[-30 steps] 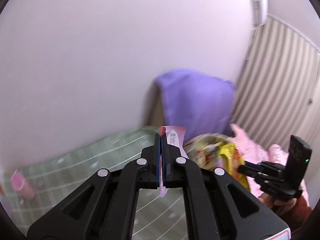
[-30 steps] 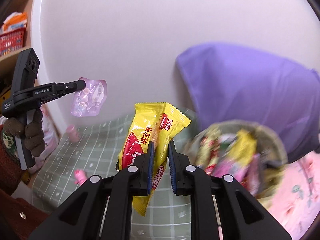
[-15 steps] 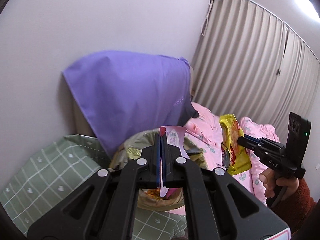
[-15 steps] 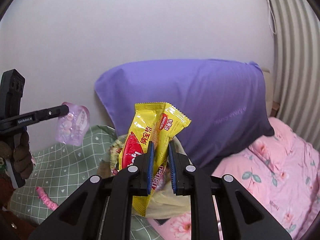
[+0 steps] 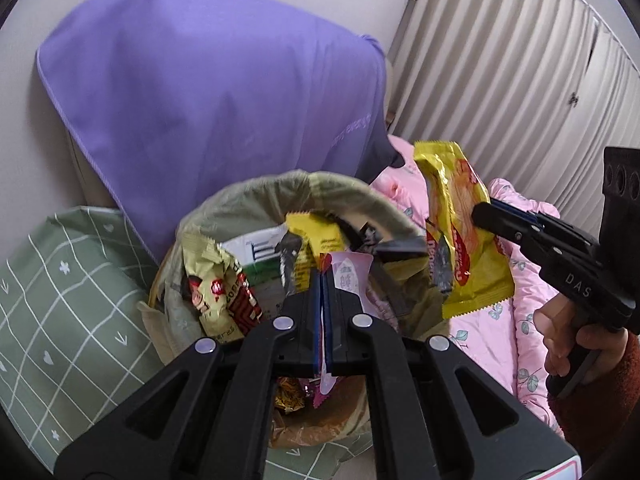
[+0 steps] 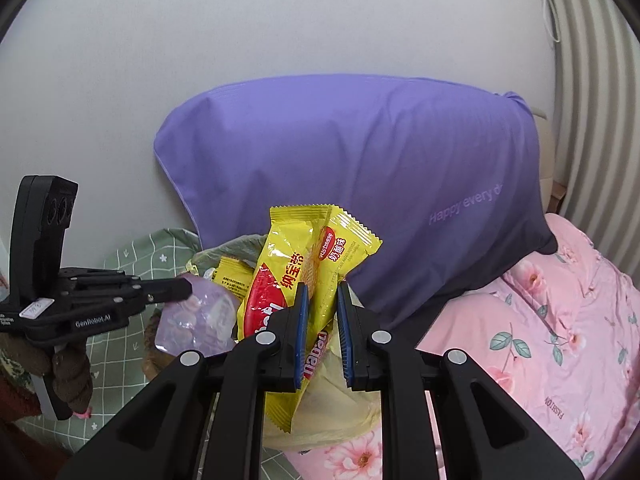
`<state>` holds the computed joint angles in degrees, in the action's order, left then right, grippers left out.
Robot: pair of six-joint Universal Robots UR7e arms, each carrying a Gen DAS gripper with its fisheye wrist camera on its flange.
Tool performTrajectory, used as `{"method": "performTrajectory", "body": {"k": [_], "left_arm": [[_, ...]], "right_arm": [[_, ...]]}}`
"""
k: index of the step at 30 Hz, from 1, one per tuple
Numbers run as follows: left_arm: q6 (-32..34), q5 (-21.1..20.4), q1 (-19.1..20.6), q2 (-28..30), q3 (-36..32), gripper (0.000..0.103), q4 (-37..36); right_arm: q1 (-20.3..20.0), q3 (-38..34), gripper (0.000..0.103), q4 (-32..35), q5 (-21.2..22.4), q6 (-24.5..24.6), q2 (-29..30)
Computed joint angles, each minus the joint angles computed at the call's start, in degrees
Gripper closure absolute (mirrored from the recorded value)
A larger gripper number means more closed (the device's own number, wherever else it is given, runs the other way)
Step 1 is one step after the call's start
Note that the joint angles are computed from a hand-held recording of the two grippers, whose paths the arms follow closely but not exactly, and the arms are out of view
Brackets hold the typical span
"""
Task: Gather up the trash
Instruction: 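Carry the wafer pack and lilac packet over the bin with both grippers, then open both grippers to drop the wafer pack and packet into the bin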
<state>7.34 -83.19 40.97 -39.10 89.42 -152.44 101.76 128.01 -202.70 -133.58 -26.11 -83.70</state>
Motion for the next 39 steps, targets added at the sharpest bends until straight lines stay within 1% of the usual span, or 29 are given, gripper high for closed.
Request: {"method": "performTrajectory", "body": {"k": [4,6,11,13,18,20,22,24,25,26,27,28,29,30,32,33,34,35,36,37,39], "left_arm": [[-0.7,0.7,0.2,0.6,0.7,0.101,-0.4],[-1.1,1.8,-0.1,0.6,1.3,0.100,-1.5],[-3.1,1.8,-0.5,-0.4,3.7,0.100,-3.0],[-3.1,2.5,-0.6,-0.7,4.1,0.100,-2.9],[-4.8,2.0,0.3,-0.9,3.4,0.100,-2.3],[-5.6,0.8,1.0,-0.6,2.6,0.100,-2.0],[-6.0,-1.1,1.5,-0.4,2.0,0.100,-1.6],[-5.6,-1.6,1.7,-0.4,1.9,0.092,-2.1],[-5.4,-1.5,1.7,-0.7,2.4,0.084,-2.9],[-5.5,-1.2,1.7,-1.2,3.1,0.078,-4.3],[-6.1,-0.9,1.8,-2.0,4.1,0.076,-5.7],[-6.8,-0.5,1.8,-2.9,5.1,0.070,-6.7],[-7.4,0.0,1.8,-3.6,5.7,0.064,-7.2],[-8.0,0.8,1.7,-4.6,6.7,0.061,-7.8],[-8.6,2.7,1.6,-7.8,9.8,0.047,-9.8],[-8.5,3.6,1.6,-9.0,10.8,0.046,-10.4],[-8.5,5.1,1.4,-10.7,12.6,0.041,-11.3],[-8.7,7.1,1.1,-12.4,14.3,0.035,-12.2],[-9.0,8.7,0.9,-13.7,15.9,0.031,-12.8],[-9.5,10.7,0.6,-15.5,18.0,0.025,-13.3],[-10.9,15.2,-0.3,-19.5,22.5,0.022,-14.0]], "right_arm": [[-3.6,-1.3,0.088,3.7,4.2,-1.1,0.8],[-5.2,-1.8,0.088,4.9,6.1,-1.9,1.4],[-6.8,-2.7,0.088,6.6,9.0,-4.1,3.4],[-7.1,-2.7,0.088,6.6,9.4,-4.9,3.9],[-7.1,-2.7,0.088,5.4,10.1,-5.9,4.0],[-7.1,-3.0,0.088,5.7,10.2,-5.8,3.8],[-7.2,-3.4,0.088,7.4,10.6,-4.6,3.3],[-7.8,-3.2,0.087,10.3,12.7,-3.0,2.2],[-7.6,-3.2,0.087,10.0,12.4,-3.0,2.3],[-7.3,-3.2,0.086,9.6,11.5,-3.1,2.8],[-7.0,-3.3,0.082,9.6,10.4,-3.2,3.2],[-6.7,-3.3,0.079,9.3,9.7,-3.1,3.5],[-6.5,-3.2,0.070,9.0,9.2,-2.9,3.7],[-6.2,-3.1,0.064,9.1,8.8,-2.3,3.8],[-5.9,-2.9,0.059,9.6,8.5,-1.2,3.7],[-5.3,-2.7,0.059,9.2,7.8,-0.9,3.8],[-4.8,-2.5,0.058,8.1,7.1,-0.9,4.0],[-4.0,-1.9,0.058,6.0,6.6,-1.1,4.1],[-3.3,-1.3,0.058,4.9,6.7,-1.1,3.8],[-2.6,-0.7,0.058,3.9,6.9,-1.1,3.5],[-0.4,1.0,0.058,2.9,7.1,-0.3,2.6]]}}
